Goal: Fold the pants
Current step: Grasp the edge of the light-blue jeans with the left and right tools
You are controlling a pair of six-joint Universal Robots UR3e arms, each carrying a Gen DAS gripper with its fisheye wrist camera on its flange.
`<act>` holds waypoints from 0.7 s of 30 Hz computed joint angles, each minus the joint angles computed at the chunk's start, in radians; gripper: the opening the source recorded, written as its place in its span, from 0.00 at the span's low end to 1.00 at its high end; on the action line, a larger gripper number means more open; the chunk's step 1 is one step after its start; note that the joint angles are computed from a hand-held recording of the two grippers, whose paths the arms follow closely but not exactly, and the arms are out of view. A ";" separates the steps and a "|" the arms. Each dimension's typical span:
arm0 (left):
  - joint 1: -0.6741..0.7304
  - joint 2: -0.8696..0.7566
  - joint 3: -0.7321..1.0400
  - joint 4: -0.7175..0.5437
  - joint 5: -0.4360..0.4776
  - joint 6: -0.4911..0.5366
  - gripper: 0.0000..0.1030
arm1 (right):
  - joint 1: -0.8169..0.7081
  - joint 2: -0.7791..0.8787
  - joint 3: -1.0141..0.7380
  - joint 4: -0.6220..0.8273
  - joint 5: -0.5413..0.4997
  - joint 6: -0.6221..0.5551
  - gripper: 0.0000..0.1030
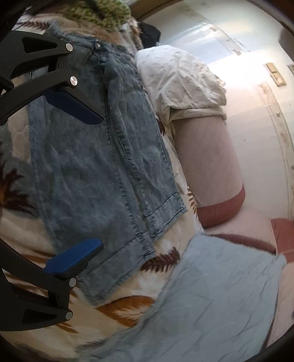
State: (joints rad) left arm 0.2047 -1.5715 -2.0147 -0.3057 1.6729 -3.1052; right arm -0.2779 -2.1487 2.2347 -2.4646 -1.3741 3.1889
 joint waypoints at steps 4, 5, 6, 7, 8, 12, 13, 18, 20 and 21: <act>0.043 -0.227 0.345 -0.260 -0.066 -0.005 1.00 | -0.046 0.193 -0.183 0.026 0.065 -0.112 0.99; 0.050 -0.292 0.441 -0.326 -0.092 -0.029 1.00 | -0.038 0.262 -0.242 0.025 0.056 -0.130 0.99; 0.051 -0.361 0.538 -0.385 -0.102 -0.065 1.00 | -0.025 0.345 -0.317 0.028 0.028 -0.149 0.99; 0.048 -0.414 0.605 -0.412 -0.095 -0.101 0.99 | -0.020 0.400 -0.367 0.030 0.007 -0.162 0.98; 0.043 -0.461 0.662 -0.427 -0.098 -0.128 0.99 | -0.018 0.474 -0.440 0.042 -0.008 -0.173 0.98; 0.004 -0.660 0.933 -0.579 -0.098 -0.150 0.89 | -0.028 0.710 -0.696 0.102 -0.010 -0.159 0.96; -0.009 -0.706 0.996 -0.612 -0.090 -0.144 0.82 | -0.030 0.747 -0.737 0.108 -0.015 -0.156 0.97; -0.041 -0.868 1.232 -0.744 -0.100 -0.106 0.48 | -0.031 0.991 -1.041 0.210 -0.021 -0.144 0.96; -0.044 -0.910 1.288 -0.766 -0.138 -0.090 0.27 | -0.036 1.092 -1.186 0.285 -0.016 -0.133 0.95; -0.051 -0.934 1.322 -0.782 -0.137 -0.083 0.25 | -0.038 1.137 -1.255 0.323 -0.014 -0.128 0.93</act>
State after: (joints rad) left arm 0.1538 -2.5052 -0.6923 -1.0877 1.5359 -3.1887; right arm -0.3160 -1.0117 0.9797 -2.1416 -1.3885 3.0614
